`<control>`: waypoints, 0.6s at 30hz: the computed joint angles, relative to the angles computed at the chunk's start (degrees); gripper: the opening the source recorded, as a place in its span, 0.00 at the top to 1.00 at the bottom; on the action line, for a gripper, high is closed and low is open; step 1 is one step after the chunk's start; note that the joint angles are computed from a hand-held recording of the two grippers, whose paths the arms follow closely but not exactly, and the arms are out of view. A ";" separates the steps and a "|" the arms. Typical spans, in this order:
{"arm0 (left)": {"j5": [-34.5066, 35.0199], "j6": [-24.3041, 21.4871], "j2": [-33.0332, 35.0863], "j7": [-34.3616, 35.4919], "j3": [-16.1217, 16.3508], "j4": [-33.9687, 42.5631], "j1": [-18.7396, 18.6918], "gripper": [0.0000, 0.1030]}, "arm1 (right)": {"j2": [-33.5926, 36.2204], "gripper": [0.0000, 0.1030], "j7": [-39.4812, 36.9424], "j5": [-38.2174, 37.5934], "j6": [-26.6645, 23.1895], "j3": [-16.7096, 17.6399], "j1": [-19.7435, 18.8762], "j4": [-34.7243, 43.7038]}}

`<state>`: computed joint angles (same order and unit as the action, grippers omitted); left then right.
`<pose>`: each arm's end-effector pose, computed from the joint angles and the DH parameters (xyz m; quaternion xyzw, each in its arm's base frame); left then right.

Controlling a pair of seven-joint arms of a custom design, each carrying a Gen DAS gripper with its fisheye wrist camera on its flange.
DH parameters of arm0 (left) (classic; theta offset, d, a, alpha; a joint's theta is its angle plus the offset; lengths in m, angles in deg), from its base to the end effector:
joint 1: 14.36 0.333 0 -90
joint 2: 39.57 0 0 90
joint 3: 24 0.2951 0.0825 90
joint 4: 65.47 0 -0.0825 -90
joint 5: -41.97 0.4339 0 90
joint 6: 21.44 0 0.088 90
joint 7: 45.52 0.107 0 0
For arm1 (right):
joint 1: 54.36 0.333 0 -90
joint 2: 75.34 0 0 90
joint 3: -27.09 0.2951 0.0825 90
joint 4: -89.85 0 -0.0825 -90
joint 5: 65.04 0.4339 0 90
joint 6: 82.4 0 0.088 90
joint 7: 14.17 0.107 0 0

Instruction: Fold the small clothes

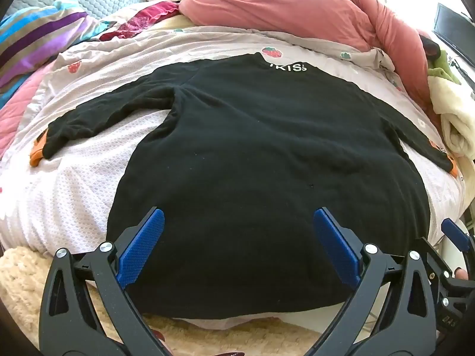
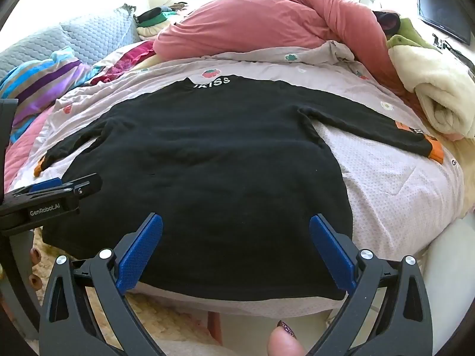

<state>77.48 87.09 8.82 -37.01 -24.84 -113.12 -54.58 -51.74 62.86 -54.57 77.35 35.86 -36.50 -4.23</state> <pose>0.6541 -0.5064 0.4314 -0.8351 0.4539 -0.1812 0.2523 0.6830 0.3164 0.4233 -0.8015 0.4713 -0.1531 0.3347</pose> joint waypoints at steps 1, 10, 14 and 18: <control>-0.02 -0.59 0.43 0.18 0.02 0.96 -0.17 0.08 | 0.01 0.04 0.01 -0.05 0.18 -0.08 0.00 -0.04; -0.51 -1.83 2.00 0.98 0.63 3.75 -0.71 0.08 | -0.07 0.04 -0.16 0.22 0.37 -0.08 -0.11 -0.16; -0.51 -2.18 2.40 1.21 0.74 4.43 -0.78 0.08 | -0.09 0.04 -0.21 0.18 0.22 -0.09 -0.12 -0.16; -0.53 -2.33 2.48 1.28 0.84 4.63 -0.84 0.08 | -0.14 0.04 -0.01 0.17 0.34 -0.10 -0.08 -0.27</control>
